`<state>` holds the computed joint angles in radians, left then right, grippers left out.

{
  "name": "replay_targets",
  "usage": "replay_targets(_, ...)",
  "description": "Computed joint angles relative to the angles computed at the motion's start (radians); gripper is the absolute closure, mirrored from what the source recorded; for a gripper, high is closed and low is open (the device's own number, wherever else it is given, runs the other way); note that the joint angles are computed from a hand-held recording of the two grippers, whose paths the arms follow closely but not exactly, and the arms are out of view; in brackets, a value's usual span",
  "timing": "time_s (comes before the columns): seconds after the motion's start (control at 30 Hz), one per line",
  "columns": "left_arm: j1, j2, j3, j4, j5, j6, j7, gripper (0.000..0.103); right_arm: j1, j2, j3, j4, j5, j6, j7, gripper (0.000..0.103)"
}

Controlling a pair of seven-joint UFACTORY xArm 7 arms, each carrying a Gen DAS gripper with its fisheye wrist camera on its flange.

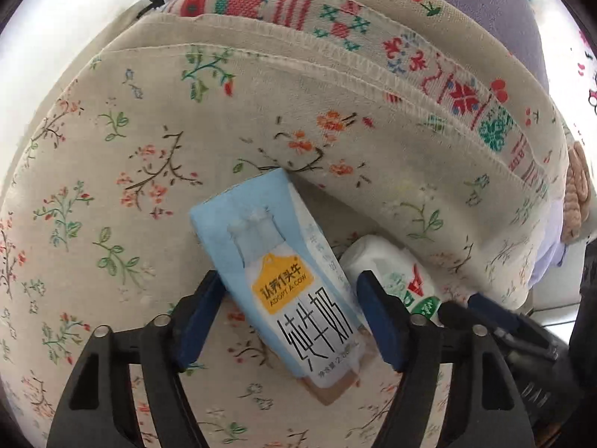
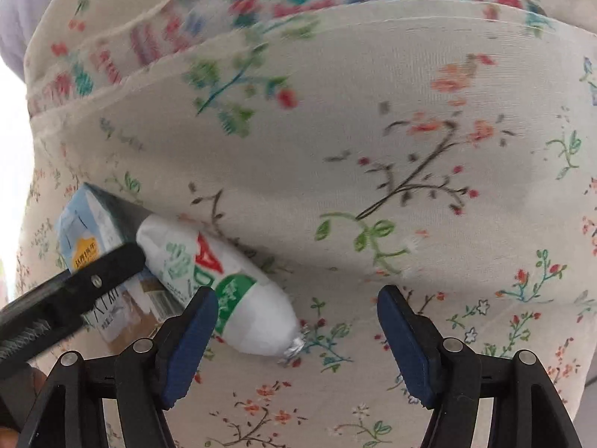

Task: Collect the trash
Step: 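Grasp the blue milk carton with the left gripper while the right grasps the white AD bottle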

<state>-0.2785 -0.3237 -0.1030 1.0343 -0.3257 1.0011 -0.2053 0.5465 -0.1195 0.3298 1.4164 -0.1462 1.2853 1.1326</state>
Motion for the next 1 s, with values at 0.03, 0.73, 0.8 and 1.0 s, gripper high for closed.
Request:
replay_targets(0.03,0.000,-0.004,0.008,0.000,-0.006,0.012,0.010,0.033,-0.002,-0.016,-0.006,-0.018,0.012,-0.018,-0.001,0.028)
replay_targets(0.73,0.108,-0.177,0.139,0.023,-0.057,0.244,0.233,0.039,0.082,0.172,0.000,0.170,-0.030,0.013,-0.071,0.069)
replay_targets(0.8,0.123,-0.202,0.158,0.036,-0.063,0.275,0.244,0.039,0.114,0.196,0.000,0.229,-0.065,0.033,-0.051,0.069)
replay_targets(1.0,0.154,-0.243,0.174,0.028,-0.069,0.275,0.262,0.039,0.175,0.189,-0.007,0.308,-0.130,0.056,-0.009,0.069)
